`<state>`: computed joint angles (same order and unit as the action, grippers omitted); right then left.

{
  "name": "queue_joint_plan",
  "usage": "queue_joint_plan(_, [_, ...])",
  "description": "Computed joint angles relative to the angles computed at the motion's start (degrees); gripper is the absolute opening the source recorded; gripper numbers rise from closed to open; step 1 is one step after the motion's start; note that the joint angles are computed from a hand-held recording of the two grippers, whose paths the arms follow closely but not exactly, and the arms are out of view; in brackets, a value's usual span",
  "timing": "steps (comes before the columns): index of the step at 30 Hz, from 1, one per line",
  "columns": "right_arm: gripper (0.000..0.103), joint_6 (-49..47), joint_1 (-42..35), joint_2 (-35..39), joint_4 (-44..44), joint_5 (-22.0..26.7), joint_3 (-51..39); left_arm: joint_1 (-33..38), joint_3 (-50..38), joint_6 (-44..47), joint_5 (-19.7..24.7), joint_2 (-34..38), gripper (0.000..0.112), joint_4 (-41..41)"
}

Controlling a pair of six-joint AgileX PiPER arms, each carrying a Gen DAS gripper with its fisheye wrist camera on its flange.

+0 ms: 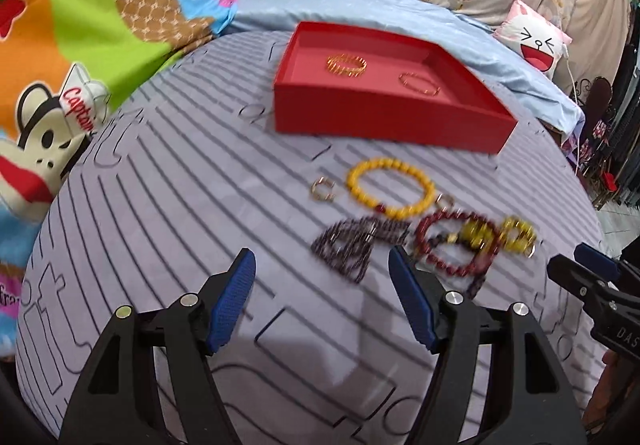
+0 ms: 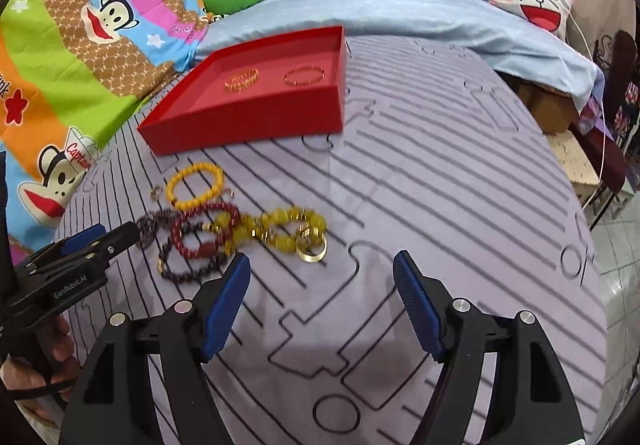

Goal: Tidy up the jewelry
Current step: 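Lift both open tools out of the red tray, then grasp the dark garnet bead bracelet with the left tool while the right tool grasps the yellow bead bracelet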

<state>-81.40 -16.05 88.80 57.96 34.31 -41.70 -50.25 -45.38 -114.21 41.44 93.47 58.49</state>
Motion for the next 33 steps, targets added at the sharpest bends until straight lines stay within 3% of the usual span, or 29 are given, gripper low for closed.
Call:
queue_joint_plan(7, [0.071, -5.4, 0.7, -1.0, 3.4, -2.1, 3.1, 0.9, -0.6, 0.7, -0.7, 1.3, 0.064, -0.4])
queue_joint_plan(17, [0.071, -4.4, 1.5, -0.3, 3.2, -2.8, 2.3, 1.1, -1.6, 1.6, -2.6, 3.1, 0.055, 0.0])
queue_joint_plan(20, [0.071, -4.5, 1.5, 0.0, 3.4, -2.9, 2.1, 0.7, -1.6, 1.1, -2.3, 3.2, 0.047, 0.3])
queue_joint_plan(28, [0.071, -4.6, 1.4, 0.6, 3.3, -3.0, 1.8, 1.3, -1.1, -0.9, -4.7, 2.7, 0.007, 2.2])
queue_joint_plan(33, [0.07, -5.0, 1.7, 1.0, 3.6, -3.2, 1.5, 0.8, -1.4, -0.9, -4.5, 2.3, 0.004, 2.5])
